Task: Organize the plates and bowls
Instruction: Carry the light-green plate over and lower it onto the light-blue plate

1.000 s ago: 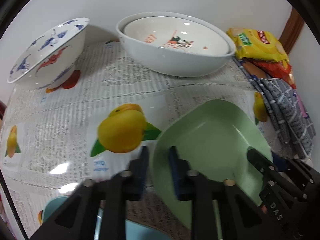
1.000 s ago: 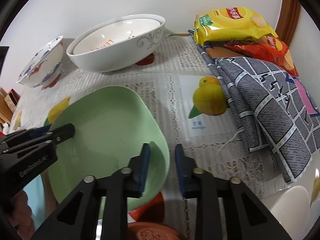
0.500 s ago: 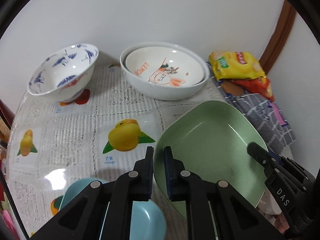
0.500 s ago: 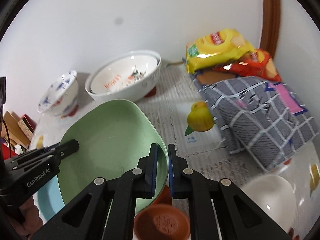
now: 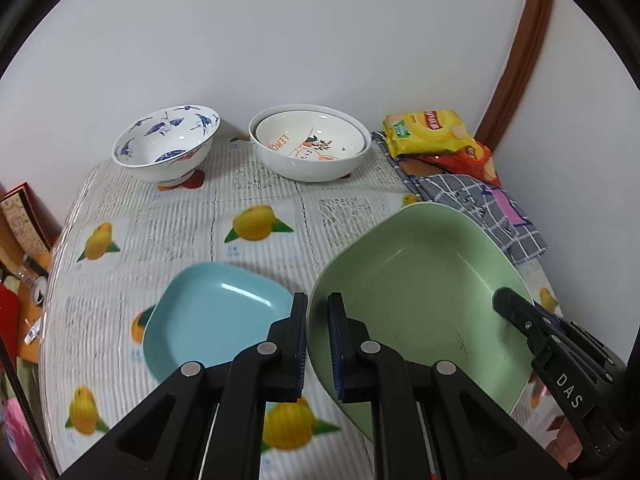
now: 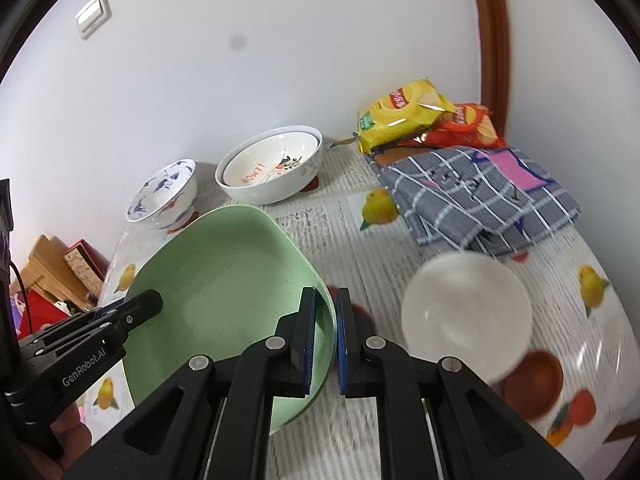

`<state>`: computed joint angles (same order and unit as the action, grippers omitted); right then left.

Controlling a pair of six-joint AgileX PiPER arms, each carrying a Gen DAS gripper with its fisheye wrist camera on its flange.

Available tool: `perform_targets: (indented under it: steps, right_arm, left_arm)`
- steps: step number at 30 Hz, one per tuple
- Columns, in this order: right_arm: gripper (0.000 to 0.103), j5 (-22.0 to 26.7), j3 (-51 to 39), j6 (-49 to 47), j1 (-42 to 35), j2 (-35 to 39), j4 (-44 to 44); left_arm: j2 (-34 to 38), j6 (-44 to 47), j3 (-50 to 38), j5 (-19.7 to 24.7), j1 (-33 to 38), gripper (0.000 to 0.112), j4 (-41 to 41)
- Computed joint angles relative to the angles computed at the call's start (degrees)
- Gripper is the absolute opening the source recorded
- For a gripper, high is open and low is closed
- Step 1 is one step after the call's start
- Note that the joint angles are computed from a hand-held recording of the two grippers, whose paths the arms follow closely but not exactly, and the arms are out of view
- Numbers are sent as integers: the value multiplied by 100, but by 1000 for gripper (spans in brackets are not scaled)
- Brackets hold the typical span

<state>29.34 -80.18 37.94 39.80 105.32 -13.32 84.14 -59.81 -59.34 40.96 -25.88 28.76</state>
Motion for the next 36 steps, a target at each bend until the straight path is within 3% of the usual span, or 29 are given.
perform_targets:
  steps: [6,12,20,36]
  right_arm:
    - [9,-226,929,513,174,-732,-260]
    - [9,-178,1290,1017,390,-1123,-597]
    - [10,-51,1243,1333,668,-1221,-786]
    - [10,181,612,1159,947,-776,-751]
  left_arm:
    - [-422,-683,302,351,-585,10,359]
    - [-783,-1009,490,634,-908,10,501]
    - [-1194,-1252,733,866,-1033,10,639]
    - [-1560,-1072,1085,690,-520,10,468]
